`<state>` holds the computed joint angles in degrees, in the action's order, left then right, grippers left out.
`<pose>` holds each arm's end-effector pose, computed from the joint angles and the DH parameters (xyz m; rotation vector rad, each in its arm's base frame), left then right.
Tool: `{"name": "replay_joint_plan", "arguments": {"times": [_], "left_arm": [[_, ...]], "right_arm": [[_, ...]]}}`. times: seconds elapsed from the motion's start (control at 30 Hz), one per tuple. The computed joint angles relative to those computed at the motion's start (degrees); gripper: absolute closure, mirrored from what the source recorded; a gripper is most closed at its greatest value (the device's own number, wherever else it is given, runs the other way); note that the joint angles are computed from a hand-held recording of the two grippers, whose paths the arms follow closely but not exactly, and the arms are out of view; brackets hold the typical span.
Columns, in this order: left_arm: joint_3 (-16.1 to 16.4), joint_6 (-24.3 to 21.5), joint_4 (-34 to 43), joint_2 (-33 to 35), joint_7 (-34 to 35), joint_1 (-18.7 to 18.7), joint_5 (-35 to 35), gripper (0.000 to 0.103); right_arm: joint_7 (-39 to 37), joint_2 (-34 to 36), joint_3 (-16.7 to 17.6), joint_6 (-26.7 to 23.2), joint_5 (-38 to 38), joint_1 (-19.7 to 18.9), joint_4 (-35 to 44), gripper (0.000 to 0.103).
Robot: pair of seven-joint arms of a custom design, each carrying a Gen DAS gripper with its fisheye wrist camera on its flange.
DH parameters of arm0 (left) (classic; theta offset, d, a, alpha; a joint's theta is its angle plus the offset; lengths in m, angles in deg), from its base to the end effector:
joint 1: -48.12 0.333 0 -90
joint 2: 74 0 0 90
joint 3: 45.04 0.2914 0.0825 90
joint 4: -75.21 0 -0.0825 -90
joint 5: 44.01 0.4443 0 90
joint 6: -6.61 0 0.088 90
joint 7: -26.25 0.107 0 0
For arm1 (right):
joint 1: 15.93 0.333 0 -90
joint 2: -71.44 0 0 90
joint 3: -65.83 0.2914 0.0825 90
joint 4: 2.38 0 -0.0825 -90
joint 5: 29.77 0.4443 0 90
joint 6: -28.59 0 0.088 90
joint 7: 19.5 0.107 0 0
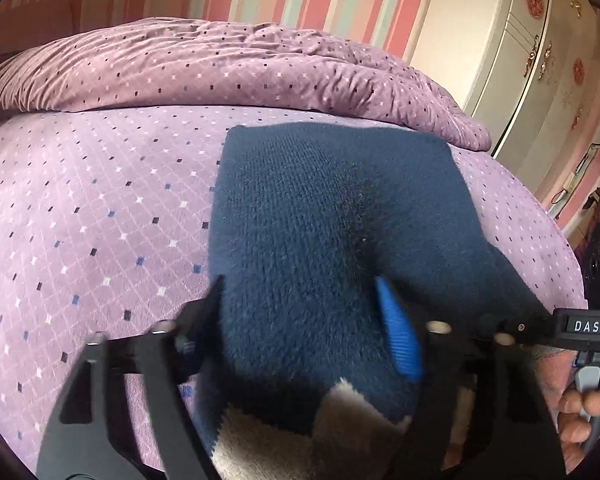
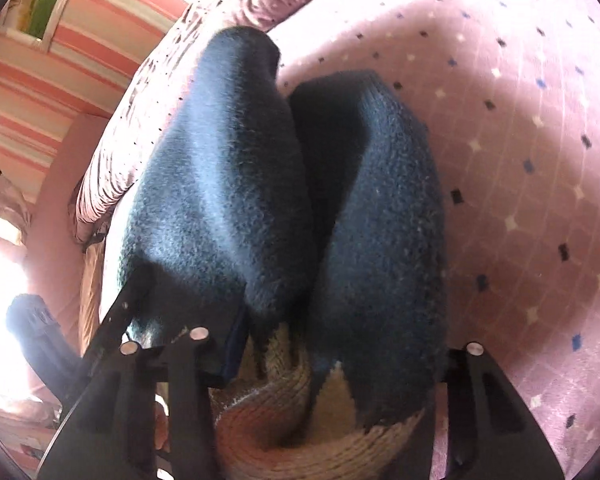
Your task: Fold small clothes
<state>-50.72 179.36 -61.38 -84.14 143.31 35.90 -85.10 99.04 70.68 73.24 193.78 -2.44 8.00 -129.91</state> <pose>0.5511 -0.1276 0.4122 -1.7245 1.9347 -1.0484 0.5394 0.2976 0.3913 -1.3768 2.0129 0.1137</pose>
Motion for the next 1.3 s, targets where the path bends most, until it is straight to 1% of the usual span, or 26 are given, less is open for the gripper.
{"name": "replay_joint_plan", "arguments": {"times": [0.07,0.13,0.17,0.2,0.27,0.33,0.4,0.5,0.57,0.63,0.67,0.73,0.77,0.8,0.9,1.03,1.17,1.2,1.23,1.3], "left_arm": [[0.3,-0.3,-0.1,-0.6,1.4,-0.4,-0.2,0.052],[0.9,-1.1,0.2,-0.7,2.8,-0.8,-1.5,0.055],[2.0,-1.8,0.5,-0.7,5.0,-1.8,-4.5,0.058],[2.3,-1.9,0.6,-0.8,6.7,-2.1,-6.2,0.06],[3.0,-0.9,0.5,-1.3,11.6,-3.3,-10.2,0.062],[3.3,-1.4,0.7,-1.5,14.4,-3.5,-13.2,0.062],[3.3,-1.7,1.0,-1.7,16.4,-3.4,-15.4,0.063],[3.3,-0.9,0.8,-2.8,20.7,-4.0,-19.5,0.063],[3.6,0.1,0.5,-3.9,24.5,-4.8,-22.7,0.063],[4.0,0.4,0.2,-5.0,27.7,-5.4,-24.6,0.063],[4.1,0.5,0.0,-5.6,28.7,-5.4,-25.2,0.063],[4.6,0.8,-0.3,-6.8,30.7,-5.7,-26.5,0.064],[4.9,0.6,-0.5,-7.5,31.0,-5.6,-26.8,0.064],[5.1,0.1,-0.8,-8.3,30.7,-5.1,-26.6,0.064],[6.2,-0.6,-2.2,-11.1,31.1,-4.3,-25.8,0.064],[8.4,-1.6,-6.4,-17.2,30.8,-2.8,-23.3,0.064],[10.8,-3.2,-12.6,-25.5,28.8,0.8,-17.1,0.064],[11.3,-3.6,-14.4,-27.9,28.4,2.1,-14.9,0.064],[12.1,-4.9,-16.5,-30.9,27.9,4.3,-12.4,0.064],[14.1,-6.4,-18.9,-34.3,27.4,6.8,-9.1,0.063]], "right_arm": [[2.5,-0.7,0.1,0.4,-2.8,-0.1,-0.4,0.056],[5.3,-0.6,0.1,1.0,-6.2,-0.1,-0.3,0.056],[7.0,-0.5,0.2,1.2,-8.4,-0.1,-0.1,0.056],[7.8,-2.1,0.2,1.6,-9.6,-0.1,-1.7,0.057],[10.8,-2.6,0.2,2.4,-14.0,-0.2,-2.0,0.059],[12.4,-3.4,0.2,3.4,-17.2,-0.1,-2.6,0.06],[12.0,-4.1,-0.3,4.5,-17.2,0.4,-3.2,0.062],[14.4,-5.4,-0.2,5.5,-20.6,0.3,-4.4,0.064],[16.8,-6.9,0.2,6.3,-23.6,0.0,-5.8,0.064],[21.6,-8.7,1.7,6.8,-29.0,-1.5,-7.1,0.065],[22.9,-9.3,1.9,6.9,-30.6,-1.6,-7.4,0.065],[24.0,-9.1,1.7,7.2,-32.4,-1.2,-6.8,0.065],[25.9,-8.9,2.7,6.9,-34.9,-1.7,-5.8,0.065],[27.0,-8.8,2.9,6.8,-36.1,-1.8,-5.3,0.065],[32.7,-8.0,5.1,6.1,-42.9,-2.7,-2.3,0.066],[39.4,-5.0,6.9,5.0,-51.0,-1.6,2.6,0.066],[46.0,-1.0,7.8,3.4,-59.5,1.9,8.9,0.066],[47.9,0.4,7.9,2.7,-61.7,3.1,10.8,0.066],[48.7,1.6,7.8,2.1,-62.8,4.4,12.3,0.066],[50.7,5.0,7.7,0.6,-65.9,7.5,16.3,0.066]]}}
